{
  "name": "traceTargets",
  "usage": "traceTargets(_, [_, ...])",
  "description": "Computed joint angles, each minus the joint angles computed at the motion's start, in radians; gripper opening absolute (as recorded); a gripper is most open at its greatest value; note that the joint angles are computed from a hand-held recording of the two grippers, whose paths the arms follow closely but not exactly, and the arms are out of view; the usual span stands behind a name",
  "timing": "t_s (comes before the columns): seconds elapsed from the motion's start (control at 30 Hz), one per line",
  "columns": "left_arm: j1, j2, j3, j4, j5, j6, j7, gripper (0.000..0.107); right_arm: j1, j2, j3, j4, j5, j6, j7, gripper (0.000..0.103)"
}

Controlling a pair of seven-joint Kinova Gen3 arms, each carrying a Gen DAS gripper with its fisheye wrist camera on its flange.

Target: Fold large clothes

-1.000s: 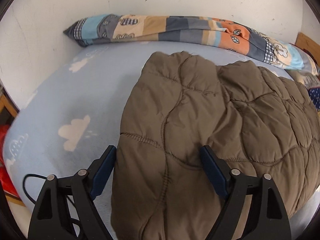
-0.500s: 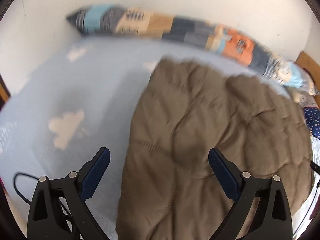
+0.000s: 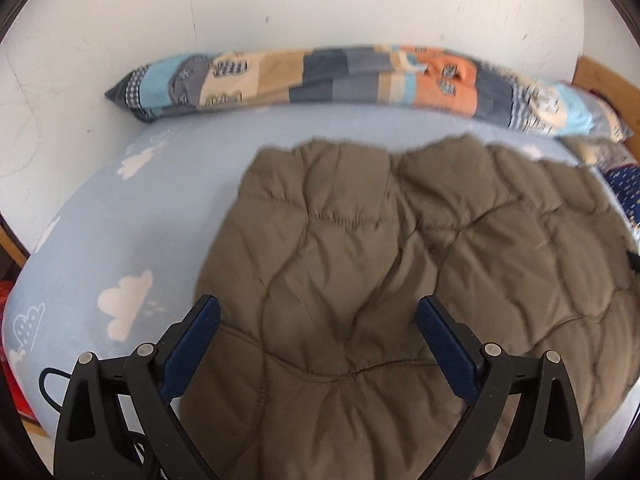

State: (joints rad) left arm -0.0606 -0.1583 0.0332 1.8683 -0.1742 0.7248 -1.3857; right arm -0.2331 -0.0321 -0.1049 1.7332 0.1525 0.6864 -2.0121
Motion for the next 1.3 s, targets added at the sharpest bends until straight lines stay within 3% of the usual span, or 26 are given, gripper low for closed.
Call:
traceTargets(0.2, [0.009,0.064,0.017,-0.04,-0.048,0.035,0.051,0.099,-0.013,0.095,0.014,-0.077,0.026,0.062,0.004,0.069])
traceTargets(0.37, [0.02,0.099,0.001,-0.044,-0.048,-0.01,0.041,0.099,-0.012,0.162,0.038,-0.138,0.014,0.124,0.024,0.073])
traceTargets(0.53, [0.018,0.152,-0.022,-0.06,-0.001,-0.071,-0.011,0.1,-0.022,0.193,0.054,-0.172,0.029,0.15,0.008,0.073])
traceTargets(0.73, [0.017,0.17,-0.033,-0.076,0.024,-0.07,-0.03,0.101,-0.038,0.186,0.06,-0.163,0.067,0.145,-0.038,0.073])
traceTargets(0.87, [0.023,0.107,-0.026,-0.046,-0.018,-0.07,0.004,0.101,-0.062,0.121,0.061,-0.113,0.107,0.102,-0.085,0.073])
traceTargets(1.07, [0.005,-0.085,-0.033,0.039,0.019,-0.07,-0.051,0.101,0.003,-0.053,0.023,0.003,-0.024,0.028,-0.047,0.074])
traceTargets(1.2, [0.025,-0.227,-0.098,0.085,0.108,-0.002,-0.145,0.101,0.023,-0.171,-0.021,0.085,-0.014,0.03,-0.07,0.074])
traceTargets(1.3, [0.026,-0.294,-0.121,0.104,0.159,0.065,-0.19,0.101,0.028,-0.274,0.004,0.17,-0.088,0.016,-0.035,0.076])
